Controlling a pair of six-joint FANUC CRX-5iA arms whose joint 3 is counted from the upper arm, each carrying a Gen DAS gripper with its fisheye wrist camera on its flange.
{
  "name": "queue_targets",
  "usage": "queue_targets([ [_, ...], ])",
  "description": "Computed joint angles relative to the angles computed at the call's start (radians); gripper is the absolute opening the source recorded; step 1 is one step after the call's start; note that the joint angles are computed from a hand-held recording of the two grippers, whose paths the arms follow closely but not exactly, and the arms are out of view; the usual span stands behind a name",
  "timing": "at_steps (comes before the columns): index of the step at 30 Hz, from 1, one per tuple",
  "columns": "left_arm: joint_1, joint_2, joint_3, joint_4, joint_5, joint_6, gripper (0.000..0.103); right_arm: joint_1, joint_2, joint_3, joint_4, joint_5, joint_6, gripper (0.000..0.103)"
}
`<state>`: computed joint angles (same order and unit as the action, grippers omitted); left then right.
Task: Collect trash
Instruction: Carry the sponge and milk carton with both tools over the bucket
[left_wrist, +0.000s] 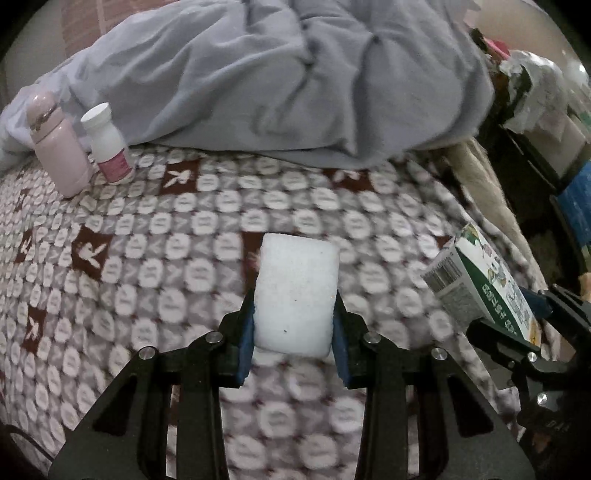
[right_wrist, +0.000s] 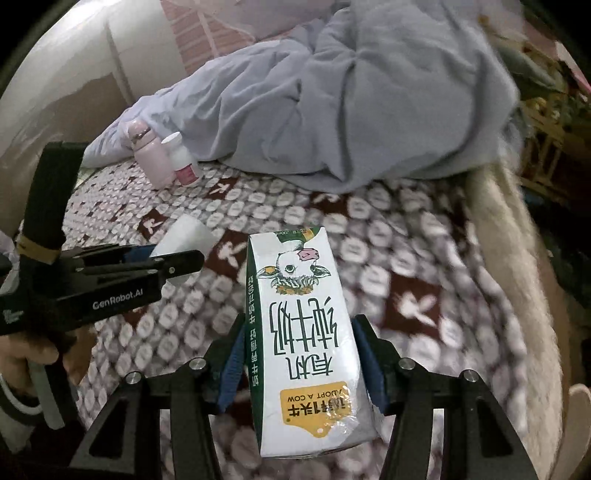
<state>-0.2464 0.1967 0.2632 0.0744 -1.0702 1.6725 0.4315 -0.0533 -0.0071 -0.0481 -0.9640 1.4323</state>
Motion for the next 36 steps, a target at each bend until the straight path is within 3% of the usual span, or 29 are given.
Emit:
queue_targets([
  [12,-0.106,-0.003,0.038,-0.031,0.012,0.033,0.033,-0.070,-0.146,-0.098,0.029,0.024,-0.098,0.054],
  [23,-0.198,0.053,0.127,-0.044,0.004,0.026,0.033,-0.150,-0.215,-0.143,0.043,0.026,-0.123,0.054],
  [30,-0.263,0.134,0.233,-0.018,-0.022,-0.006,0.033,-0.225,-0.272,-0.187,0.078,0.034,-0.157,0.054],
  [36,-0.333,0.235,0.369,0.028,-0.052,-0.070,0.033,-0.349,-0.300,-0.207,0.077,0.015,-0.161,0.054],
])
